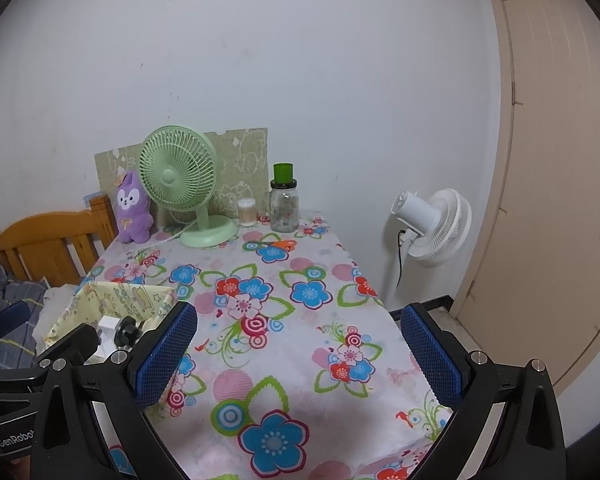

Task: Organize rigid objects

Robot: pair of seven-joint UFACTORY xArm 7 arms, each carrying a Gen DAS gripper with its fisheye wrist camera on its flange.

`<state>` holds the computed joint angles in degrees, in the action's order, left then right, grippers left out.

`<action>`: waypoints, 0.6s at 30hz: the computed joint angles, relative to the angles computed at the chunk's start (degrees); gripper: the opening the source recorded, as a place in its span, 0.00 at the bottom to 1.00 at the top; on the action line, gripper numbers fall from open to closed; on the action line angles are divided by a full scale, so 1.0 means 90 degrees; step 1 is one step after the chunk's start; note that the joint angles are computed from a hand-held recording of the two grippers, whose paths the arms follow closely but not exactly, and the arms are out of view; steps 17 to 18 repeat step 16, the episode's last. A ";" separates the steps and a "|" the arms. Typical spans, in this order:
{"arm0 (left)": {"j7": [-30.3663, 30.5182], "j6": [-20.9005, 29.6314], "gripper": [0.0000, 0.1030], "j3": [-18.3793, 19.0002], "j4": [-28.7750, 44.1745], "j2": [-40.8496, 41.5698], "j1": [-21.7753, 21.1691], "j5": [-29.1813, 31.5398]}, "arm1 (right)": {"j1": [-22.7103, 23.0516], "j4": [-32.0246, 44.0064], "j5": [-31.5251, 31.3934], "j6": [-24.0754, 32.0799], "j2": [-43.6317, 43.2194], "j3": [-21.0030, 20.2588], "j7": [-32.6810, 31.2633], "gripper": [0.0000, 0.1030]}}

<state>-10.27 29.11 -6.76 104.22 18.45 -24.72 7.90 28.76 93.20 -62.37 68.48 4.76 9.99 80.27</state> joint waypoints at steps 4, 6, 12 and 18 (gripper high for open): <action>0.0047 0.0002 1.00 -0.0009 0.0007 0.0006 0.0013 -0.0046 | 0.0012 0.0023 -0.0021 0.0044 0.0020 0.0000 0.0020 1.00; -0.0048 -0.0036 1.00 0.0049 -0.0001 0.0010 -0.0052 0.0084 | 0.0011 0.0026 0.0000 0.0052 0.0029 -0.0009 0.0029 1.00; 0.0054 0.0039 1.00 -0.0005 0.0071 0.0066 -0.0017 0.0001 | -0.0004 -0.0024 0.0035 0.0047 0.0002 -0.0012 0.0045 1.00; 0.0052 0.0044 1.00 0.0011 0.0089 0.0085 -0.0021 0.0000 | -0.0011 -0.0035 0.0046 0.0039 -0.0001 -0.0008 0.0047 1.00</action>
